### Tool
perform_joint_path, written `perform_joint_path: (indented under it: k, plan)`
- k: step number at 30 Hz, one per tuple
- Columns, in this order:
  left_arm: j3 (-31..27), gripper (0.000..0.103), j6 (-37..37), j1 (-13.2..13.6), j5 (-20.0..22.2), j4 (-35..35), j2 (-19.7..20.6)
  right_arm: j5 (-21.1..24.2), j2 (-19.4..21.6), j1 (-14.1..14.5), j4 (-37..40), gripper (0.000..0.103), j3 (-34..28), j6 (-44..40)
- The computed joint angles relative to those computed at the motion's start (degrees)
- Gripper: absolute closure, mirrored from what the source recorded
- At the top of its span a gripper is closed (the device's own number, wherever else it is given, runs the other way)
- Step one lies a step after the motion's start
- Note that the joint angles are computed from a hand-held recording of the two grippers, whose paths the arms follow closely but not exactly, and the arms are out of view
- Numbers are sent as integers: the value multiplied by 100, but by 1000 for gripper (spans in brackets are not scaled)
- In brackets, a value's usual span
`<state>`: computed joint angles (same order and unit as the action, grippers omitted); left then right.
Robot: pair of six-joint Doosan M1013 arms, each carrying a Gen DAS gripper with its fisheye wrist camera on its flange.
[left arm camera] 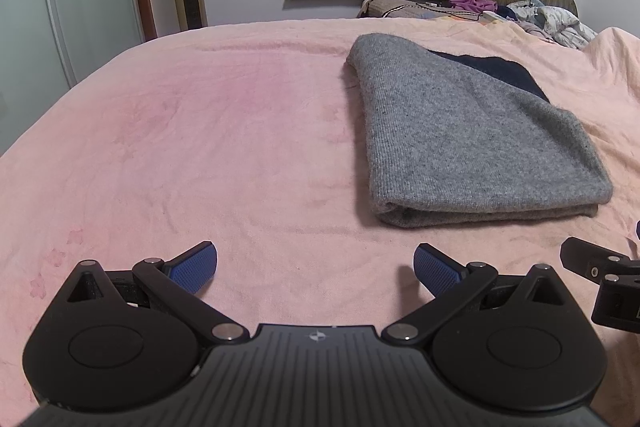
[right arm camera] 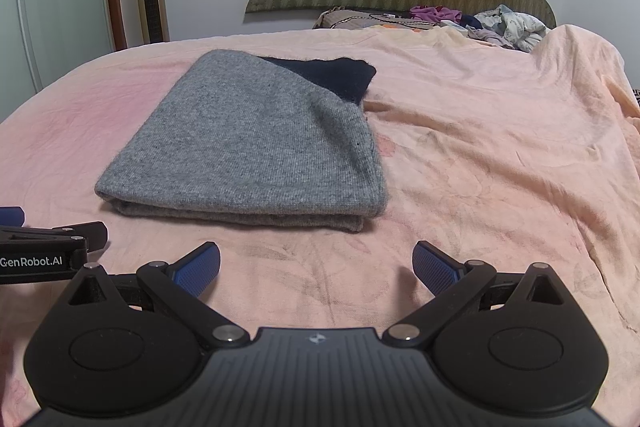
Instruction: Fold small clothes
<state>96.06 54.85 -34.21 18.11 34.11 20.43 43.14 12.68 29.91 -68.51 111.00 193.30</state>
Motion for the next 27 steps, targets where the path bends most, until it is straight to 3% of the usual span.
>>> perform_joint_path:
  k: [27]
  plan:
    - [-19, 0, 483, 27, 5, -496, -3, -9, -3, -5, -2, 0, -2, -7]
